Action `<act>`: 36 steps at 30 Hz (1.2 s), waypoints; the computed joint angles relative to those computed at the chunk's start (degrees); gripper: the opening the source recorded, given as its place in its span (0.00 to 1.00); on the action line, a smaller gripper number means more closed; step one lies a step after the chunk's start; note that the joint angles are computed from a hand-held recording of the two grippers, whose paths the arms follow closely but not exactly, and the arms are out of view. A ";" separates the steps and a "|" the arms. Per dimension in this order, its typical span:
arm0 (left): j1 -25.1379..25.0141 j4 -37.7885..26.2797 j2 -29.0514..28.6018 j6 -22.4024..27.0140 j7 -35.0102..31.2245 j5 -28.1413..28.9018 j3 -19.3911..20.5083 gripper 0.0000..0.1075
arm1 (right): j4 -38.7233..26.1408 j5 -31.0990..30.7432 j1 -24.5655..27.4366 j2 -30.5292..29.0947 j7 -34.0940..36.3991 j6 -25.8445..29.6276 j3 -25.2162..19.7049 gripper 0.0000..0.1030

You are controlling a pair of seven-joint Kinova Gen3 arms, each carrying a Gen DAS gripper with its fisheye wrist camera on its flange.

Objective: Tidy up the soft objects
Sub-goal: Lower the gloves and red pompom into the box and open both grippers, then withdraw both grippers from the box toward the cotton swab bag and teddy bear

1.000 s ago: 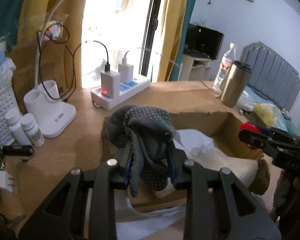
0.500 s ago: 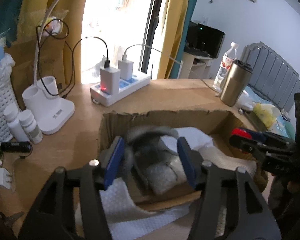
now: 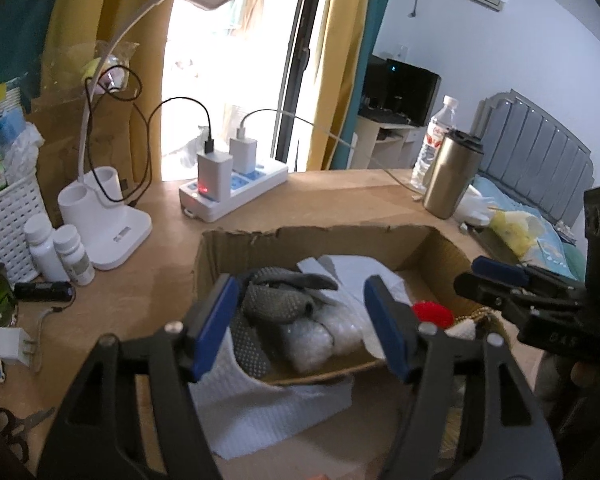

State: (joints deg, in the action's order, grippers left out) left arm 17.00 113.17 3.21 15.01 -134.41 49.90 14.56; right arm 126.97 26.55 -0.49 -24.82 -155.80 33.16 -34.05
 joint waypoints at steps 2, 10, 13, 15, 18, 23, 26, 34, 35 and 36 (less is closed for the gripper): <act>-0.09 0.65 -0.76 0.09 -0.84 0.97 -0.03 0.63 | -0.07 -0.35 -0.13 -0.95 -0.14 0.78 -0.59 0.59; 1.90 3.12 -4.02 1.41 -4.82 5.78 -2.78 0.63 | -0.58 -2.92 0.27 -4.66 1.22 3.30 -2.33 0.59; 3.21 4.18 -5.36 0.98 -5.48 6.44 -3.78 0.63 | -1.08 -4.00 1.06 -5.84 2.06 4.52 -3.72 0.59; 4.20 4.98 -6.22 0.28 -5.13 6.08 -4.32 0.63 | -1.53 -4.57 1.73 -6.60 2.63 5.52 -4.94 0.59; 5.80 5.95 -7.42 0.00 -4.11 5.23 -5.41 0.63 | -2.06 -5.63 2.61 -7.75 3.48 6.55 -6.48 0.60; 7.99 7.77 -9.87 -0.14 -3.79 5.80 -7.27 0.63 | -3.21 -7.93 3.97 -9.61 5.10 8.42 -8.45 0.60; 8.87 8.22 -10.83 -0.31 -0.74 2.88 -7.79 0.63 | -3.67 -9.45 4.67 -10.75 6.39 9.45 -9.08 0.60; 13.74 10.01 -13.63 0.39 2.93 -0.19 -11.53 0.81 | -4.82 -13.70 6.36 -14.34 10.04 11.21 -10.65 0.67; 14.16 10.19 -13.93 0.82 2.94 -0.29 -11.85 0.81 | -4.92 -14.29 6.60 -14.80 10.55 11.43 -10.87 0.67; 14.29 10.60 -14.48 0.84 3.36 -0.92 -11.58 0.81 | -5.07 -14.94 6.88 -15.36 11.02 11.95 -11.24 0.67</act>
State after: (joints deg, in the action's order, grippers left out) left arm 31.29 123.77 -11.27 15.85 -131.05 48.98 2.98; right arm 121.90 11.61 6.39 -40.18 -144.78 45.10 -45.29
